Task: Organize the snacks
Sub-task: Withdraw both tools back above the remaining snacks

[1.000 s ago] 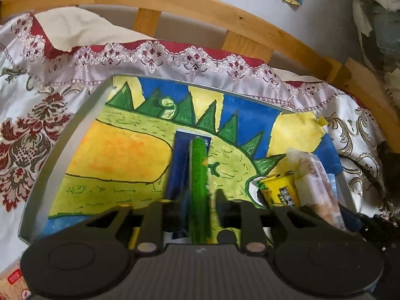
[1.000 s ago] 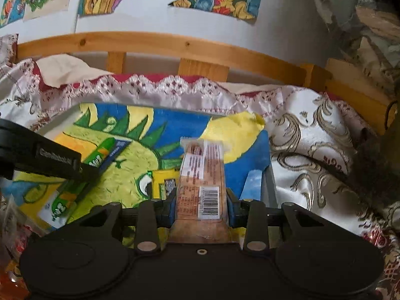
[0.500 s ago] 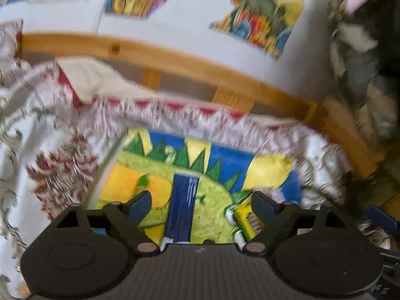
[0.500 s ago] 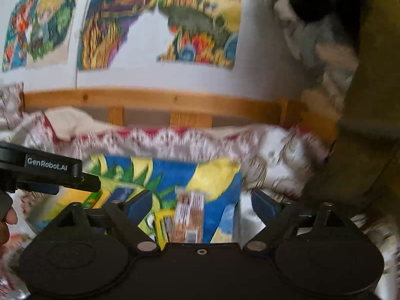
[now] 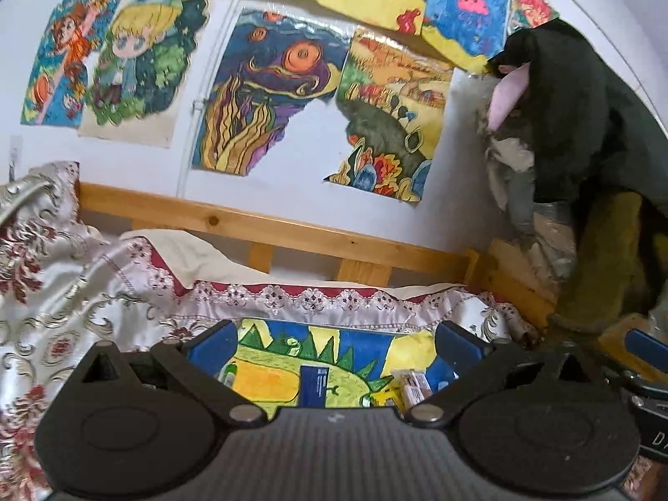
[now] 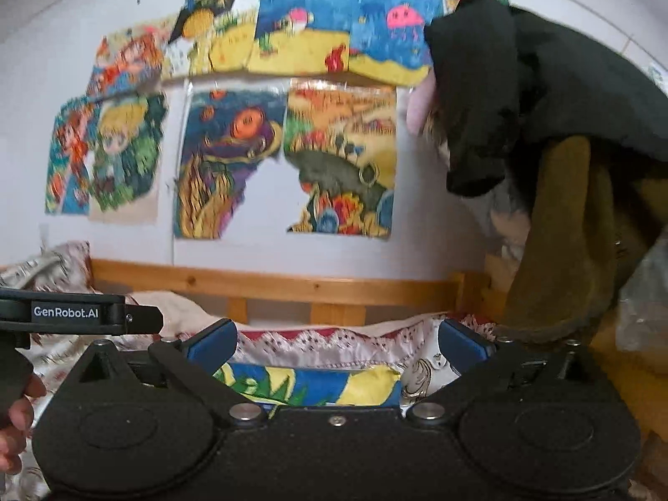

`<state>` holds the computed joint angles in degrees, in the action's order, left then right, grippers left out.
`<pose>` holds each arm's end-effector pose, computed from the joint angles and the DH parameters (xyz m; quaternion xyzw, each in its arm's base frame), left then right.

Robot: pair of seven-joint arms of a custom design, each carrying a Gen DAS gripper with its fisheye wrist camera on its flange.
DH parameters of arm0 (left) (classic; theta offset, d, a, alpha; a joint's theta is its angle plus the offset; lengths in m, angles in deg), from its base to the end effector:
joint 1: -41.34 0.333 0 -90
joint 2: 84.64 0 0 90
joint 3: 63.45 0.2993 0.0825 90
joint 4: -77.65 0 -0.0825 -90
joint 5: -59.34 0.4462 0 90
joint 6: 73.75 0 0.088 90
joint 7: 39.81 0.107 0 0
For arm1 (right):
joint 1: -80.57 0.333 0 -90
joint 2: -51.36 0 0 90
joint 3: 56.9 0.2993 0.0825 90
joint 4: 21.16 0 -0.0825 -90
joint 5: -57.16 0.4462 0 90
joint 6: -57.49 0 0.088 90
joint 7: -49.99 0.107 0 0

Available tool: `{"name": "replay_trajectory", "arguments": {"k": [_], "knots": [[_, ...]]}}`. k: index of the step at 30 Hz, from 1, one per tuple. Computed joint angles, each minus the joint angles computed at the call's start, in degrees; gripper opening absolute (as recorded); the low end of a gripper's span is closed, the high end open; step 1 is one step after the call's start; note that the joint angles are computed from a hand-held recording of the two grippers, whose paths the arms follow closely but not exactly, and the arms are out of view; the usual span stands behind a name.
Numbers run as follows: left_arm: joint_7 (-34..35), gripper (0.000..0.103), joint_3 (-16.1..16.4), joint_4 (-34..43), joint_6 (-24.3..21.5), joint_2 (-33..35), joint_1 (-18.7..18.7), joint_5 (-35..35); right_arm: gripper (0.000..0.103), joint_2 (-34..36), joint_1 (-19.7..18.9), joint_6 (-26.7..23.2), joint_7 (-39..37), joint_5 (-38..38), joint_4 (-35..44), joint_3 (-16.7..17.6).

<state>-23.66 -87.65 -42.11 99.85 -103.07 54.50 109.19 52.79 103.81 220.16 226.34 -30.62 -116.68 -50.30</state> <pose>0.5439 -0.1946 0.6360 -0.6226 0.5011 -0.4849 0.3550 0.5561 0.3780 0.6448 -0.5991 0.4527 -0.4292 0.5020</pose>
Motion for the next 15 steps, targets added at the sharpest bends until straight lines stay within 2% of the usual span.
{"name": "replay_trajectory", "arguments": {"k": [4, 7, 15], "knots": [[7.12, 0.103, 4.4, -7.01, 1.73, -6.08, -4.69, -5.39, 0.102, -5.73, 0.05, -0.52, 6.66, -4.91, -6.29, 1.48], [11.17, 0.103, 5.76, -12.44, 1.27, -11.4, -6.61, -8.24, 0.102, -9.48, -0.51, -0.91, 9.65, -5.54, -11.09, 3.21], [14.25, 0.103, 5.25, -24.35, 0.45, -22.14, -8.1, -15.49, 0.102, -16.77, -1.59, -2.01, 11.03, -1.23, -21.25, 7.25]]}}
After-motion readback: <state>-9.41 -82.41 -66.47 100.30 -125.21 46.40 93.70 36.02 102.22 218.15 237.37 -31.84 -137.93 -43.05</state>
